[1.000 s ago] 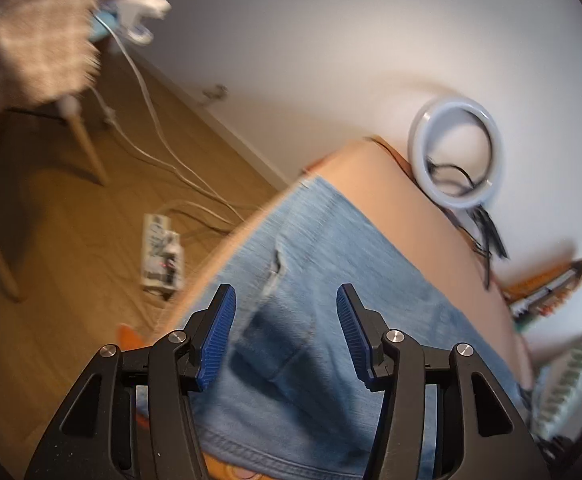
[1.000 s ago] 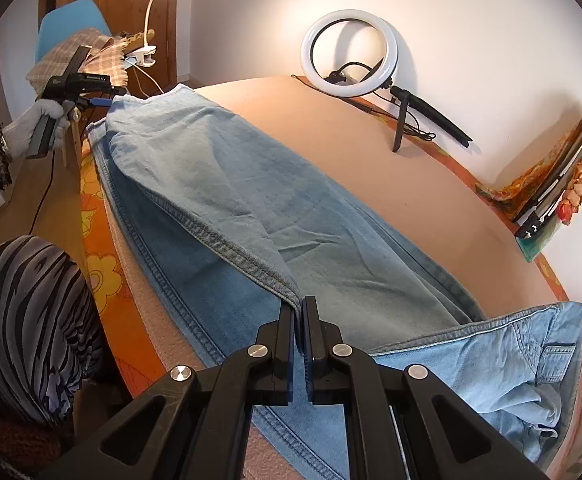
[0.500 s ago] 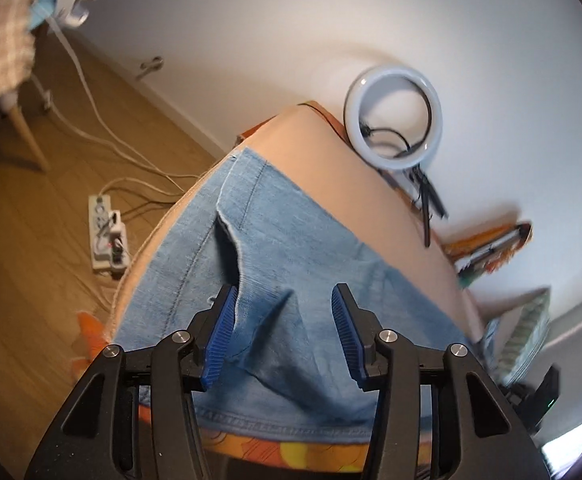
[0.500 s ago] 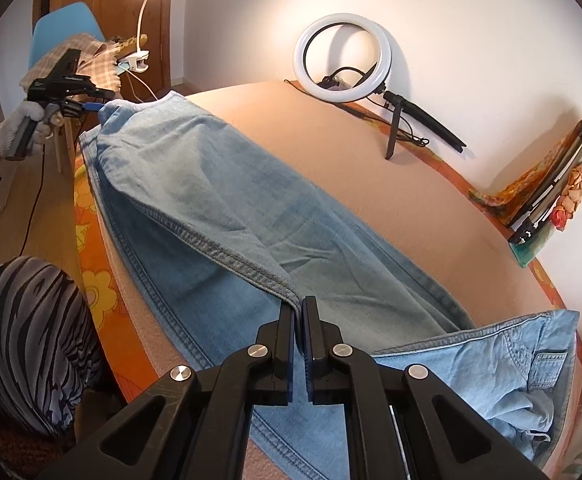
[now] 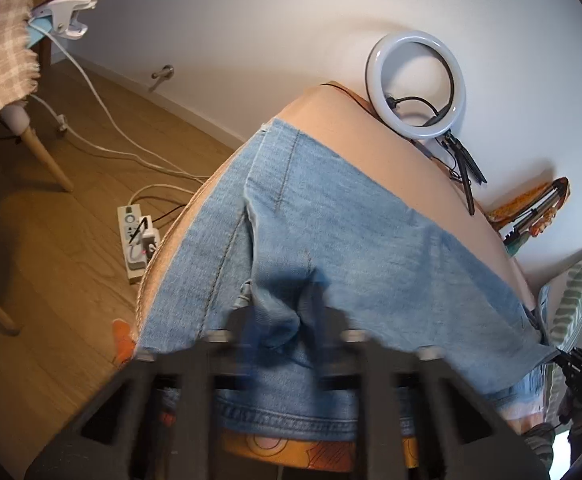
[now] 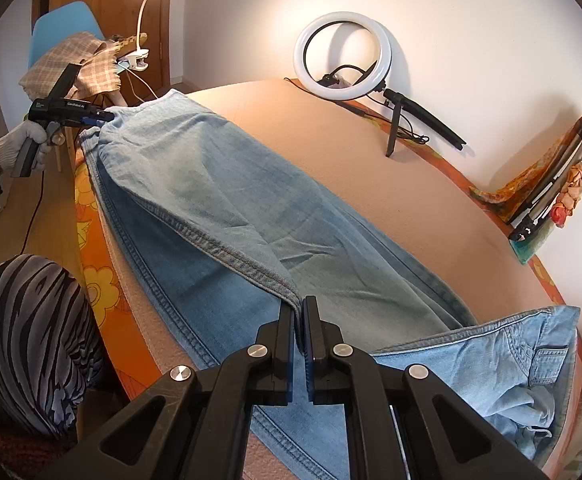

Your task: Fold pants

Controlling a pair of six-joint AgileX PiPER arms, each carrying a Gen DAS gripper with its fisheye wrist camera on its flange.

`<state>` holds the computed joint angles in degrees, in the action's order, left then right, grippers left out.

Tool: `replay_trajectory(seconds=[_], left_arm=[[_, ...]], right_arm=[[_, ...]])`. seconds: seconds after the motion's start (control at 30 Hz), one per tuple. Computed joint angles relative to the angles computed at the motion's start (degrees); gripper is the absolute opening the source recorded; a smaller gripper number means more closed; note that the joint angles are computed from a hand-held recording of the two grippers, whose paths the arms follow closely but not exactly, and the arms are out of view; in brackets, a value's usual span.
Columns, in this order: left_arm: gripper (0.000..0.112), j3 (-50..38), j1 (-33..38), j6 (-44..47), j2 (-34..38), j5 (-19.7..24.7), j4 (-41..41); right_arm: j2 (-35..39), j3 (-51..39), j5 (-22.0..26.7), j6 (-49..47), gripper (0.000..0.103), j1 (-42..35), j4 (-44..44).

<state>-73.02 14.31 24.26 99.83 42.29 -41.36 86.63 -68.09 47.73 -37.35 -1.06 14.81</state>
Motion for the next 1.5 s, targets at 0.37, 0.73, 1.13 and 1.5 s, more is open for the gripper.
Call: replay_trajectory(seconds=[0.37, 0.73, 1.13, 1.5], left_arm=[[0.002, -4.4, 5.4, -4.8, -2.3, 6.1, 2.9], [0.010, 4.5, 8.4, -5.6, -5.6, 3.8, -0.3], [0.037, 11.6, 5.2, -16.1, -9.0, -1.0, -0.5], [0.037, 13.8, 3.5, -11.1, -9.8, -6.1, -8.0]], right_arm=[[-1.5, 0.8, -1.3, 2.9, 0.002, 3.5, -5.5], [-0.4, 4.6, -2.8, 3.9, 0.002, 5.0, -7.8], [-1.6, 5.5, -3.8, 2.7, 0.002, 4.7, -6.9], [-2.1, 5.3, -3.9, 1.3, 0.002, 3.9, -5.5]])
